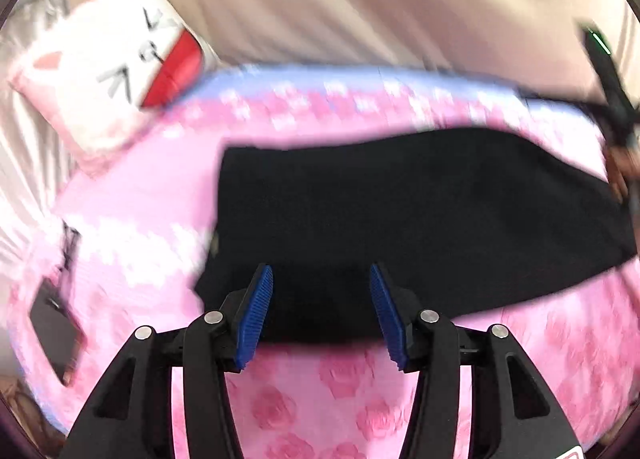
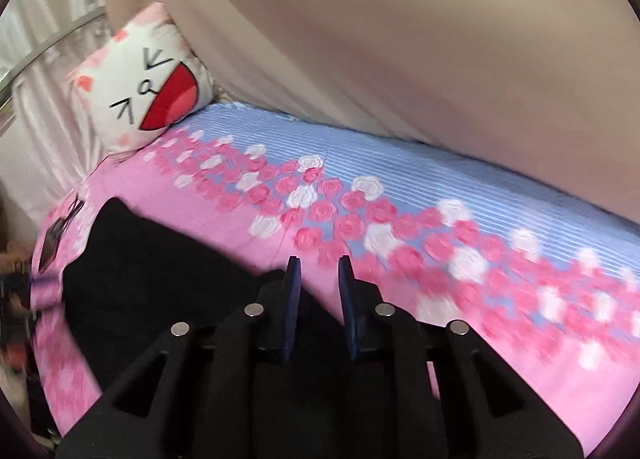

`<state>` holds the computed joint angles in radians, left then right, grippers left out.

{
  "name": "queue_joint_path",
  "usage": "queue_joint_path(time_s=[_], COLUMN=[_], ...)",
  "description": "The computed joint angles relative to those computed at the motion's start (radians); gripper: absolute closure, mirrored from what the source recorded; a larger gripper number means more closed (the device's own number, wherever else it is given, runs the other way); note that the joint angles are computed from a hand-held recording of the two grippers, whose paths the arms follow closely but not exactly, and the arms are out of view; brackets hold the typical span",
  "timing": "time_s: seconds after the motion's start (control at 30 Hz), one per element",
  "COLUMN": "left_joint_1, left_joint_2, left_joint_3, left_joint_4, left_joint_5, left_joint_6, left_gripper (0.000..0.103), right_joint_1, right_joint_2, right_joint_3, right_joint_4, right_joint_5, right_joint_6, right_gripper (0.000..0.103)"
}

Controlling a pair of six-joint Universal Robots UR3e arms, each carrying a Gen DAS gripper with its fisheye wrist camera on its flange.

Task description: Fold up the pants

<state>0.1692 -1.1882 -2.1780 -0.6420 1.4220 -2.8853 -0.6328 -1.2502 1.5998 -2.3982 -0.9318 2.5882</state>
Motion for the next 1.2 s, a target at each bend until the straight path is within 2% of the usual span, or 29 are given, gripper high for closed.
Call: queue_joint_path(time_s=[0.03, 0.07, 0.13, 0.17, 0.2, 0.23, 0.27, 0.33, 0.37, 0.43, 0.47, 0.53, 0.63, 0.67, 0.73, 0.77, 0.8, 0.83, 0.87, 0.9, 0.97, 1.03, 1.07, 1.1, 1.13, 1.17, 1.2], left_joint_1=[-0.017, -0.059, -0.071, -0.08, -0.05, -0.012, 0.021, 0.086, 0.108, 0.108, 0.084, 0.014, -0.19, -0.273, -0.403, -0.435, -0.45, -0.446, -0.407, -0.376, -0.381, -0.409, -0.436, -0.46, -0.479, -0.501, -0.529], left_joint_2=[-0.066, -0.166, -0.375, -0.48, -0.558, -0.595, -0.59, -0.517, -0.472, -0.347, -0.289, -0.221, -0.222, -0.264, -0.394, -0.442, -0.465, -0.449, -0.408, -0.371, -0.356, -0.37, -0.378, -0.381, -0.377, -0.374, -0.379], left_joint_3=[0.055, 0.122, 0.265, 0.33, 0.379, 0.387, 0.384, 0.376, 0.362, 0.268, 0.247, 0.226, 0.212, 0.222, 0.264, 0.273, 0.255, 0.197, 0.156, 0.154, 0.158, 0.18, 0.197, 0.228, 0.239, 0.251, 0.276], left_joint_4=[0.024, 0.062, 0.067, 0.063, 0.03, 0.065, 0.065, 0.005, -0.003, 0.034, 0.031, 0.033, 0.058, 0.054, 0.005, -0.019, -0.01, 0.073, 0.074, 0.028, -0.002, -0.02, -0.031, -0.053, -0.05, -0.038, -0.035], left_joint_5=[0.046, 0.14, 0.261, 0.332, 0.343, 0.294, 0.244, 0.161, 0.117, 0.099, 0.109, 0.126, 0.199, 0.234, 0.311, 0.357, 0.383, 0.386, 0.338, 0.302, 0.339, 0.401, 0.437, 0.459, 0.467, 0.476, 0.492], left_joint_6=[-0.041, -0.089, -0.104, -0.138, -0.139, -0.16, -0.173, -0.221, -0.235, -0.245, -0.252, -0.259, -0.284, -0.303, -0.324, -0.338, -0.354, -0.367, -0.365, -0.389, -0.4, -0.42, -0.443, -0.458, -0.472, -0.486, -0.497], left_gripper=[0.03, 0.028, 0.028, 0.03, 0.029, 0.025, 0.028, 0.043, 0.043, 0.044, 0.044, 0.042, 0.028, 0.028, 0.028, 0.027, 0.023, 0.022, 0.022, 0.022, 0.022, 0.024, 0.025, 0.025, 0.025, 0.025, 0.025], right_joint_1=[-0.024, -0.05, -0.102, -0.108, -0.13, -0.19, -0.293, -0.468, -0.573, -0.773, -0.834, -0.992, -1.103, -1.092, -1.083, -1.112, -1.15, -1.16, -1.174, -1.208, -1.241, -1.205, -1.183, -1.143, -1.127, -1.113, -1.103], right_joint_2=[-0.075, -0.143, -0.264, -0.283, -0.311, -0.344, -0.407, -0.513, -0.595, -0.67, -0.67, -0.622, -0.444, -0.389, -0.21, -0.12, -0.062, -0.038, -0.019, -0.014, -0.023, 0.009, 0.034, 0.079, 0.105, 0.127, 0.124], right_joint_3=[0.073, 0.15, 0.314, 0.365, 0.453, 0.522, 0.565, 0.587, 0.609, 0.61, 0.611, 0.562, 0.443, 0.43, 0.402, 0.346, 0.273, 0.232, 0.197, 0.148, 0.11, 0.1, 0.093, 0.08, 0.056, 0.021, 0.025], right_joint_4=[0.036, 0.065, 0.133, 0.111, 0.039, 0.022, 0.088, 0.241, 0.271, 0.382, 0.373, 0.369, 0.374, 0.302, 0.032, 0.002, 0.055, 0.057, 0.057, 0.135, 0.211, 0.124, 0.078, 0.007, 0.012, 0.068, 0.049], right_joint_5=[0.012, 0.027, 0.0, -0.036, -0.125, -0.142, -0.098, -0.05, -0.055, -0.009, -0.011, -0.008, -0.003, -0.027, -0.128, -0.105, -0.057, -0.074, -0.075, -0.021, 0.043, 0.02, -0.018, -0.069, -0.084, -0.068, -0.064], right_joint_6=[-0.059, -0.123, -0.25, -0.269, -0.296, -0.351, -0.399, -0.487, -0.514, -0.634, -0.65, -0.691, -0.702, -0.653, -0.59, -0.566, -0.545, -0.502, -0.478, -0.502, -0.546, -0.522, -0.516, -0.492, -0.494, -0.515, -0.508], right_gripper=[0.083, 0.083, 0.083, 0.083, 0.083, 0.083, 0.082, 0.082, 0.081, 0.073, 0.062, 0.059, 0.059, 0.061, 0.061, 0.049, 0.058, 0.063, 0.064, 0.063, 0.063, 0.043, 0.037, 0.04, 0.05, 0.072, 0.082])
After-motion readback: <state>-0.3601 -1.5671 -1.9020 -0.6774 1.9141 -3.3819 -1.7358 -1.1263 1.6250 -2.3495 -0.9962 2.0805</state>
